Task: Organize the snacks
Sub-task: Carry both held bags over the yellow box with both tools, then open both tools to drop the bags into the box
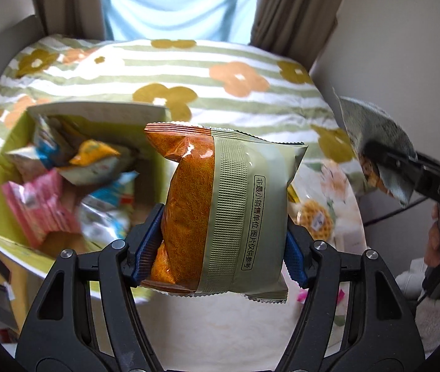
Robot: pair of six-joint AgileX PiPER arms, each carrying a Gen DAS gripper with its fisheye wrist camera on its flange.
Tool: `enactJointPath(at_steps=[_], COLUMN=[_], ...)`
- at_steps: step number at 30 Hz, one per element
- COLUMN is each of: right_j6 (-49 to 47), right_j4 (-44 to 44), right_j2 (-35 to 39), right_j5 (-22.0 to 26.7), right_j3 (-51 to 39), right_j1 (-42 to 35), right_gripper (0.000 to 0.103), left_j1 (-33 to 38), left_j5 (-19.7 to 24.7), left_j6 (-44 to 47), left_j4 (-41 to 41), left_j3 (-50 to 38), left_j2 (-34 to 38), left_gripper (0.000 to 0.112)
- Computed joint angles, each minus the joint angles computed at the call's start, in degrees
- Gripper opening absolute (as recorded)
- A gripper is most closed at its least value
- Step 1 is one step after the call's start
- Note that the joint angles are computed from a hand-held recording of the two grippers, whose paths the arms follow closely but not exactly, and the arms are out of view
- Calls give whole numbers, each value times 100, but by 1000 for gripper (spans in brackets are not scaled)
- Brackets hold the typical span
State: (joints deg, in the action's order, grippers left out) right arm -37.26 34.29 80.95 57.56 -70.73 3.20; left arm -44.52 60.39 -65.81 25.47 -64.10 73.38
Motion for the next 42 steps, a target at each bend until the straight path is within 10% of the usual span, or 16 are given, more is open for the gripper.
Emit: enactJointPath(at_steps=[9,19,25,29,42], right_j6=[2385,4829,5479,5739,5569], right_j4=[-1050,-2427,-2771,-2848,-2546], right_j2=[412,1830,2167,2292,2370], right_j5=[-748,-1044,-1040,-1002,-894], right_j3=[-716,-1979,-2175,-2221,-2201], right_j1=[2305,4201,4532,4634,4614], right_gripper=[54,54,54,54,54], left_j1=[3274,6566,7021,7091,7291], left_j5=[-239,-534,-672,-851,-716], left_j6=[3471,7560,8560,8889,8695], left_j4=[-1774,-3912,-4260,-4398,-4320], left_j3=[423,1005,1480,1828,2068], left_j2=[-1059,-648,-611,-918,-1334], left_gripper=[65,65,66,101,103])
